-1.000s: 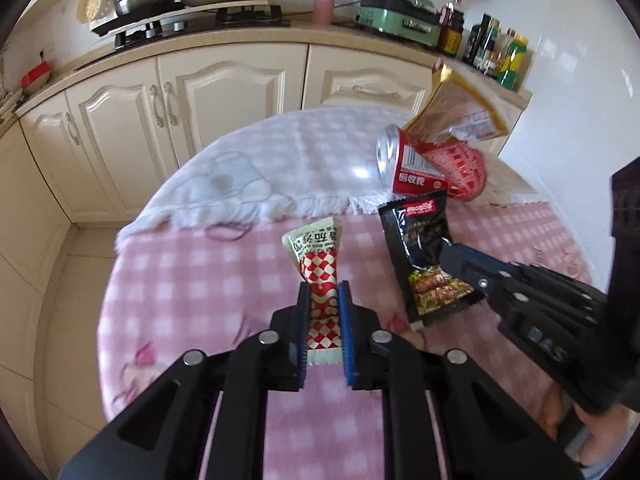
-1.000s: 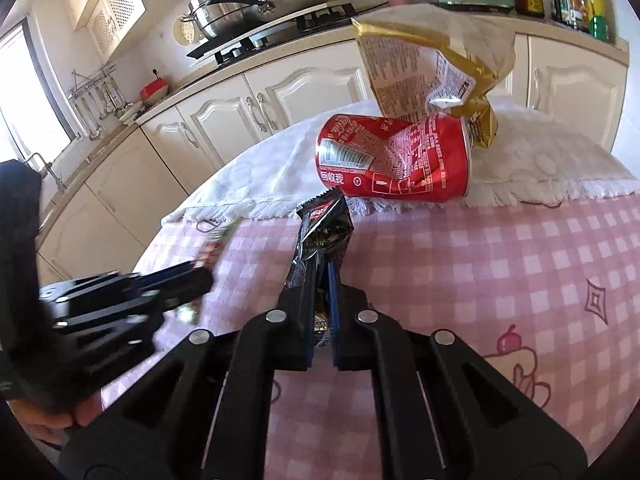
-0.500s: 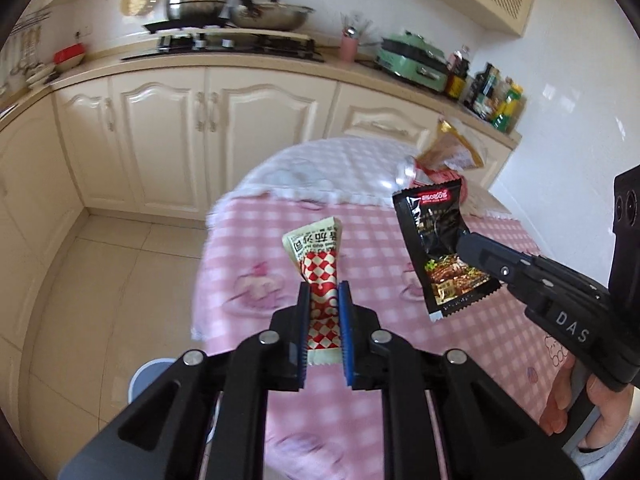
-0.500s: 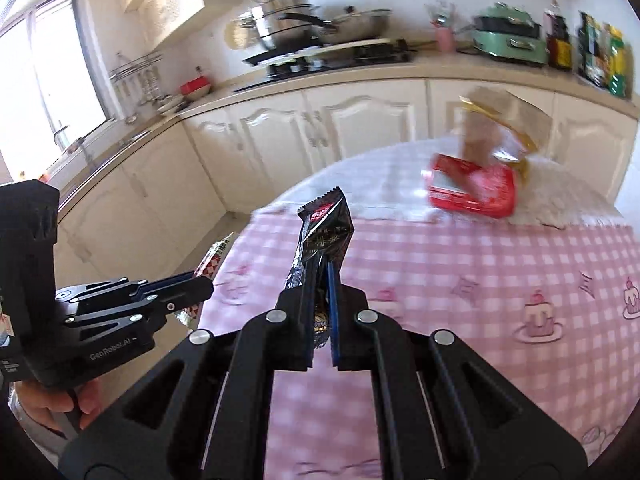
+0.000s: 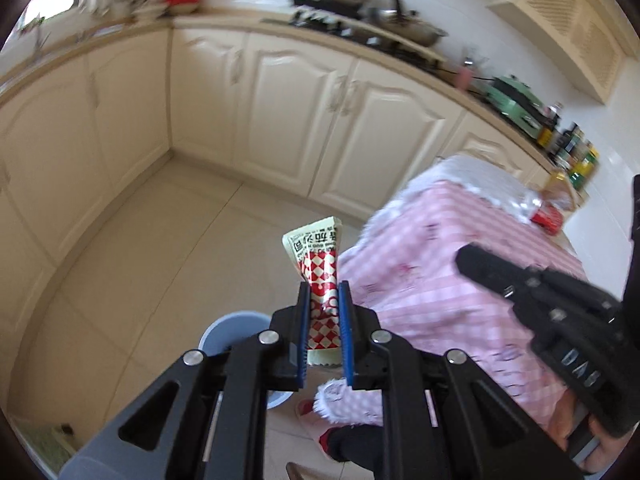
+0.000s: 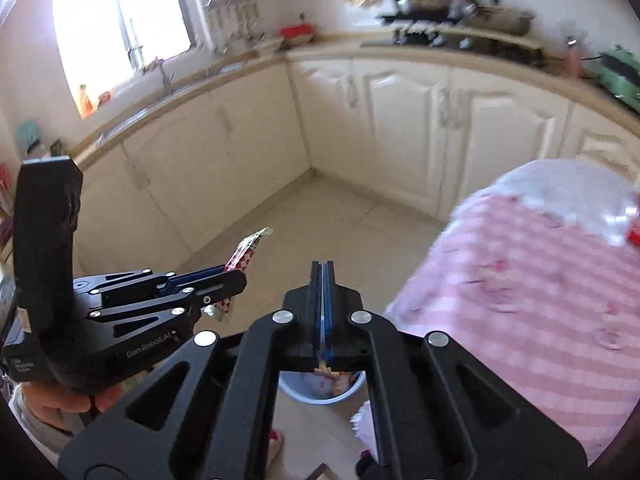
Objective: Collect trash
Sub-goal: 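Carry the wrapper and black packet to the bin and open both tools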
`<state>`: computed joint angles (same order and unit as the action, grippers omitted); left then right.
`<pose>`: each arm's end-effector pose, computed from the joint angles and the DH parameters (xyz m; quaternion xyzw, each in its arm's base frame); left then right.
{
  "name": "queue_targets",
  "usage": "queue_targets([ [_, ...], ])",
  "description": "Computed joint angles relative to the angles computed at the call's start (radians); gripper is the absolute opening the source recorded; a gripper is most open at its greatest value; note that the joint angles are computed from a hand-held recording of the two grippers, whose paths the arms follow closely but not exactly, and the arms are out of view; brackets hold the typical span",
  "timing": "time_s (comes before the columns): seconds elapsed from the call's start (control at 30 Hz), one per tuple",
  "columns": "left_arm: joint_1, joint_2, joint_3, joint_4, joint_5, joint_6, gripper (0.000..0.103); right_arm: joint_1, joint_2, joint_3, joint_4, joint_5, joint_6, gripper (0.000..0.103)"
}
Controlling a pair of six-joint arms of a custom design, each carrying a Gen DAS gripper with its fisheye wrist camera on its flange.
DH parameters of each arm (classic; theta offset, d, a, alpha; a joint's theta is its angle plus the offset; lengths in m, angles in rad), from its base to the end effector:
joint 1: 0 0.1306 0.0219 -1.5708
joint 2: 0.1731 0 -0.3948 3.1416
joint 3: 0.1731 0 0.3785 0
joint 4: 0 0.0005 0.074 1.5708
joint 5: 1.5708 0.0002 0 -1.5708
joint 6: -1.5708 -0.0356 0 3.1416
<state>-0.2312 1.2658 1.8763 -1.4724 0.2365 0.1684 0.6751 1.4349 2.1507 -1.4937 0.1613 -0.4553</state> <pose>0.3393 -0.0890 0.6564 0.0702 0.9295 -0.1768 0.3158 0.3160 0.2450 0.6968 -0.0699 0.9173 0.1434 0.3648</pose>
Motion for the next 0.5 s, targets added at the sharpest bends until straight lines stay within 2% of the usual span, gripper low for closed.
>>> queue_targets([
  [0.07,0.053,-0.002,-0.044,-0.005,0.03,-0.024,0.013,0.031,0.036,-0.005,-0.006,0.011,0.009,0.001],
  [0.23,0.115,-0.003,-0.147,0.003,0.04,-0.05,0.013,0.039,0.083,-0.049,0.013,-0.025,0.008,0.002],
  [0.5,0.122,0.042,-0.215,0.007,0.053,-0.068,0.013,0.015,0.102,-0.114,0.039,-0.006,0.001,0.002],
])
